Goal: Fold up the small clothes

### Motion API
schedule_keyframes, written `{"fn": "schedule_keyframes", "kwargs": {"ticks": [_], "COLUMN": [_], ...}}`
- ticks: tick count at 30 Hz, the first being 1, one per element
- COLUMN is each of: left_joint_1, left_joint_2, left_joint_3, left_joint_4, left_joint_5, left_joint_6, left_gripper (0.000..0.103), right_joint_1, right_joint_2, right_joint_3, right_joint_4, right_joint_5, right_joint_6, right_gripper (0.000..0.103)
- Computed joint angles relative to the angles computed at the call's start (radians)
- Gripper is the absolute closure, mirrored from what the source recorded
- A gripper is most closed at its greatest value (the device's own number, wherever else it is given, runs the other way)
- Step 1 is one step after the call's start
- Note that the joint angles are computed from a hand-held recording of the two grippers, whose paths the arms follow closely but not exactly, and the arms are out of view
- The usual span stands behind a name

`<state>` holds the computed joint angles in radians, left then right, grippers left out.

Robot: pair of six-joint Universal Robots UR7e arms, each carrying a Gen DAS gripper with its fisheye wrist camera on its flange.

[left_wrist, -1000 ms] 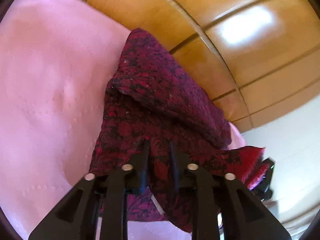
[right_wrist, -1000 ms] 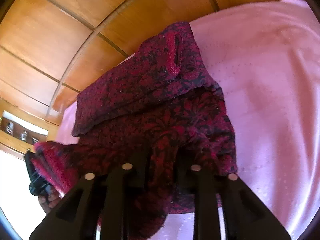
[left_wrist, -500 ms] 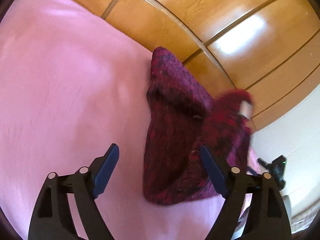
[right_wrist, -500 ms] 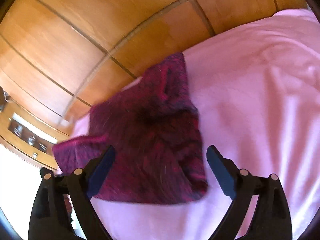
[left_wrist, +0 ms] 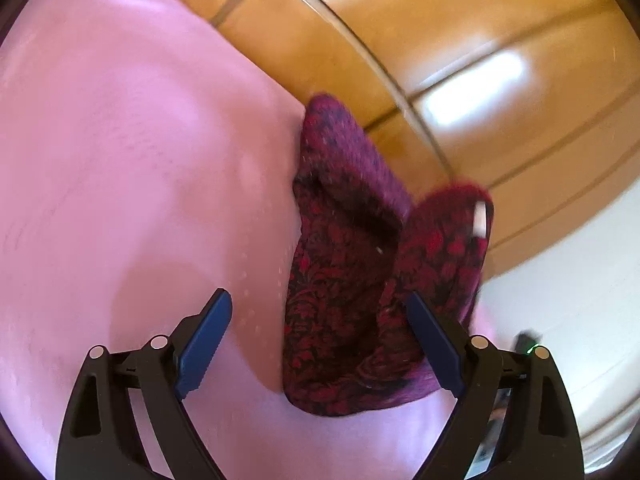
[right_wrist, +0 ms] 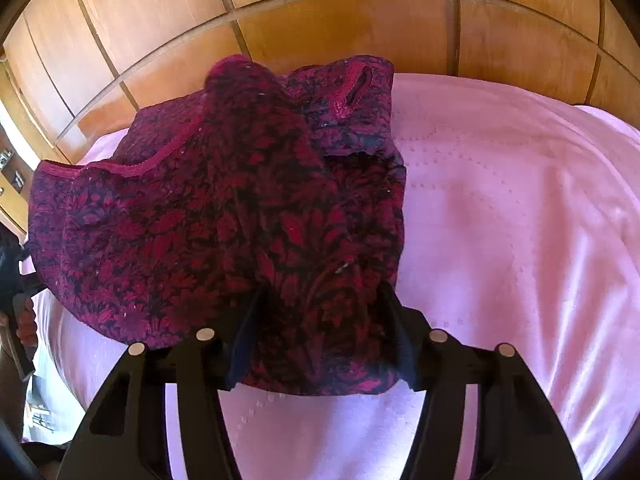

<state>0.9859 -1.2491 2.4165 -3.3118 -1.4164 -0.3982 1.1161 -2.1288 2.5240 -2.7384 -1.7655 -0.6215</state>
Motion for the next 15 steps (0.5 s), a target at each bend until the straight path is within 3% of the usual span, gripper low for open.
{"fn": "schedule_keyframes", "kwargs": {"ticks": [3,6,9,11,12,13,14,15], "left_joint_1": [-0.040,-0.090,-0.133,-0.115,-0.104,-0.092,-0.086,-0.087], "left_joint_2": [-0.075,-0.115,-0.054,0.024,0.047,0.068,0.087,0.090], "left_joint_3": [0.047,0.064,0.035,-0.007,-0.027,-0.050,-0.070,-0.074], "left_joint_4": [0.017,0.082,0.126,0.129,0.152,0.180,0.204,0.211], "left_joint_5": [0.048,0.040,0.108,0.095,0.078,0.052,0.039,0.056], "left_joint_6": [0.034,0.113,0.178,0.170,0.164,0.167,0.170,0.161], "left_gripper": [0.014,0.009,0.009,0.009,0.014,0.039,0.045,0.059], "right_joint_1": [-0.025,-0.022,-0.024,-0.023,-0.019,-0.005,0.003,0.010], "right_joint_2": [-0.016,-0.013,-0.008,0.002,0.002,0.006,0.003,-0.003], "right_joint_3": [0.003,0.013,0.018,0.019,0.019,0.020,0.020,0.018], "right_joint_4": [0.014,-0.006,-0.023,-0.036,-0.038,-0.045,-0.044,-0.034], "right_joint_5": [0.034,0.032,0.031,0.028,0.017,0.001,-0.009,-0.017], "right_joint_6": [-0.004,-0.010,-0.006,-0.003,-0.002,0.003,0.005,0.011], "right_gripper": [0.043,0.041,0.040,0.041,0.045,0.050,0.055,0.062]}}
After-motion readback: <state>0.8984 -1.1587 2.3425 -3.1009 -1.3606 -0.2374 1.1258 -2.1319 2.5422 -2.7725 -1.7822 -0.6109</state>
